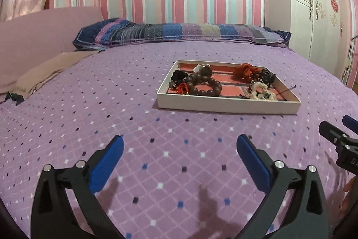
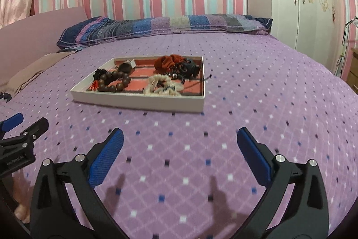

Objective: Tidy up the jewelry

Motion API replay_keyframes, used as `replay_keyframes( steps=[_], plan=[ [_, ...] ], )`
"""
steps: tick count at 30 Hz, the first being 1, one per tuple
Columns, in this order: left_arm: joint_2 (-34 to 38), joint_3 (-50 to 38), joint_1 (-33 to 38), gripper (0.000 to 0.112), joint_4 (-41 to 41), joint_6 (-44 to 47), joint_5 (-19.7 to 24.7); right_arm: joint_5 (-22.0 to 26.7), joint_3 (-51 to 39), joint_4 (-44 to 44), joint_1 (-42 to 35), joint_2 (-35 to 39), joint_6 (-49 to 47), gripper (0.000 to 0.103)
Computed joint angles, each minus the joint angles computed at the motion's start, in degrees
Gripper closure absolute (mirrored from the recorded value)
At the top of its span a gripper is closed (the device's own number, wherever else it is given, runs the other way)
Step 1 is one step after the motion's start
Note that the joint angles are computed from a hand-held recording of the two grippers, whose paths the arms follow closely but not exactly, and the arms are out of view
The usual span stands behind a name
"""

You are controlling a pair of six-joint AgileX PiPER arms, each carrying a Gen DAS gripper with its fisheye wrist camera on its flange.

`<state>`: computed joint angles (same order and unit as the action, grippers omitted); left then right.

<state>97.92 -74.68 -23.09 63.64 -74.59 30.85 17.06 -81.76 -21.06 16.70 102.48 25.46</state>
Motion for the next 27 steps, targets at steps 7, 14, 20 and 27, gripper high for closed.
replay_keyframes(
  steps=[7, 14, 20, 27],
  plan=[
    [-2.92, 5.71, -2.32, 0.014, 8.20, -8.66, -0.36, -2.32, 6.87, -14.66, 0.69, -3.45, 14.80, 0.004],
    [-5.56, 9.24, -4.28, 0.014, 10.73, -12.51, 1.02, -1.91, 8.45, -14.44, 0.47, -5.02, 15.44, 0.004],
    [-5.13, 9.33, -3.92, 0.014, 9.67, -12.30, 0.74, -1.50, 9.01, -21.53, 1.33, -5.74, 21.83, 0.004],
    [-5.17, 9.55, -4.09, 0.014, 10.10, -12.70, 1.37, -1.38, 9.67, -24.12, 1.70, -6.70, 24.42, 0.004]
  ],
)
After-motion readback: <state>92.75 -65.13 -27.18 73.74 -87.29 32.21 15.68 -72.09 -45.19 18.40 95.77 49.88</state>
